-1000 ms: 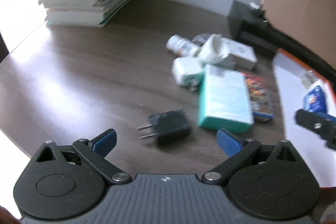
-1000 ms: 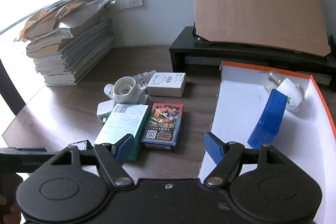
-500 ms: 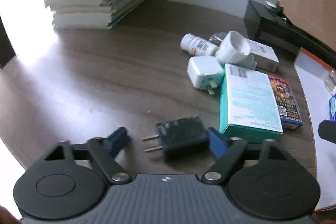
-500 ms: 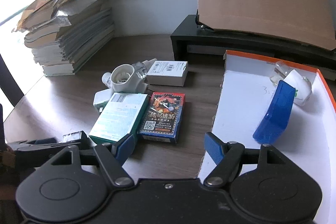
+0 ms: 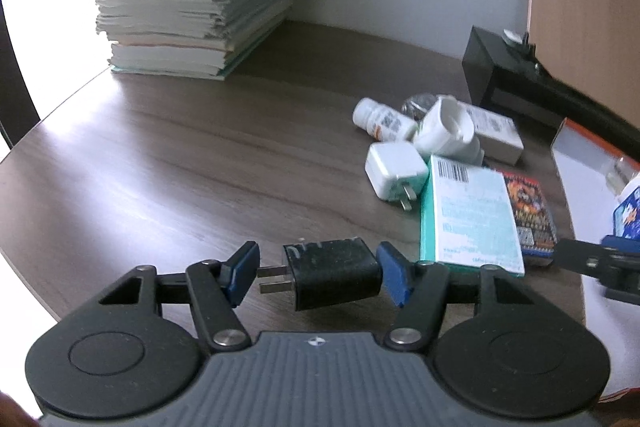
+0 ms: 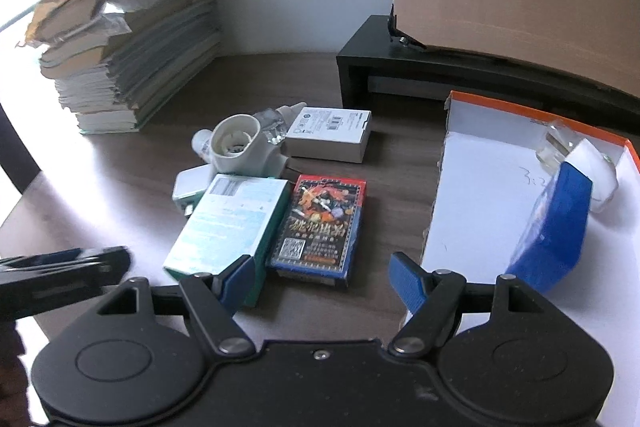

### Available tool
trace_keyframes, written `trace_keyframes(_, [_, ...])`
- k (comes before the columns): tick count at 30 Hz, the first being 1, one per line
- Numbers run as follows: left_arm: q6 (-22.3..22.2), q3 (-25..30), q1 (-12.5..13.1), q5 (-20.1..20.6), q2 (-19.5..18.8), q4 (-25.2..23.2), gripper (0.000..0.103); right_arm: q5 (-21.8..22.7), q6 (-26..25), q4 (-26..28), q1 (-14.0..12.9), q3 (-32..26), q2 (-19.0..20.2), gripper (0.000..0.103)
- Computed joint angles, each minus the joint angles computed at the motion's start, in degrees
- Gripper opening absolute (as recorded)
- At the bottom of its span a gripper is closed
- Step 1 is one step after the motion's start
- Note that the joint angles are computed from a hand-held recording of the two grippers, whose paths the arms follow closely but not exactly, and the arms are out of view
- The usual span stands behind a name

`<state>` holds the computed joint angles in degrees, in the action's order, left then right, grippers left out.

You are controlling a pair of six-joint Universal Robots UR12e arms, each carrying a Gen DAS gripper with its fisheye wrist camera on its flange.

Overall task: Organize rigid objects
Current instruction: 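Grasp the black charger with the left gripper while the right gripper grasps the colourful card box, then carry the black charger and card box over the white box with both grippers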

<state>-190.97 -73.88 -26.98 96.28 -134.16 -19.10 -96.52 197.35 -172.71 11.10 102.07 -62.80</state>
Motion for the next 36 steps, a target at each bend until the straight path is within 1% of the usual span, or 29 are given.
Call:
trace_keyframes(4, [-0.54,-0.92,0.35,-0.3,0.77,1.35,0.065,-0.36,0.36,3.1,-0.27,-2.25,1.5,0.087])
trace_keyframes(8, [-0.69,-1.42,0.68,-0.75,1.26,1.69,0.065,1.7,0.96,4.97,-0.53,-4.14,2.85,0.087])
trace_keyframes(12, [-0.53,-1.96,0.91,-0.99,1.68,2.04,0.065,-0.31,1.7,8.91,0.06,-6.93,4.52,0.087])
trace_keyframes(13, [-0.59,-2.03,0.94,-0.99,1.75,2.16,0.065,-0.51,2.08,9.48,0.09,-7.4,4.86,0.087])
trace_keyframes(15, [-0.79,-2.02,0.98,-0.93,1.83,2.17,0.065,-2.4,2.47,9.39,0.37,-8.14,5.6,0.087])
trace_keyframes(16, [-0.8,-1.97,1.0,-1.1,1.84,2.22,0.065,-3.44,2.31,9.38,0.53,-8.51,5.93,0.075])
trace_keyframes(17, [-0.71,-1.87,1.0,-1.2,1.8,2.27,0.065,-3.6,1.98,8.75,0.53,-8.57,6.06,0.072])
trace_keyframes(19, [-0.35,-1.64,0.97,-1.5,1.73,2.42,0.065,-4.72,1.94,8.84,0.62,-8.68,6.05,0.071])
trace_keyframes(23, [0.46,-1.02,0.84,-2.41,1.47,2.67,0.065,-5.85,4.18,6.36,0.52,-6.83,4.84,0.071])
trace_keyframes(27, [1.43,0.13,0.54,-3.96,0.99,3.0,0.065,-6.24,4.99,2.83,0.16,-4.23,2.72,0.071])
trace_keyframes(30, [2.8,1.25,0.05,-5.89,0.52,3.38,0.065,-7.32,5.65,0.32,-0.13,-1.87,0.63,0.071])
trace_keyframes(36, [6.92,4.7,-1.54,-11.62,-1.11,3.26,0.065,-12.09,7.06,-2.57,-0.84,3.76,-4.22,0.071])
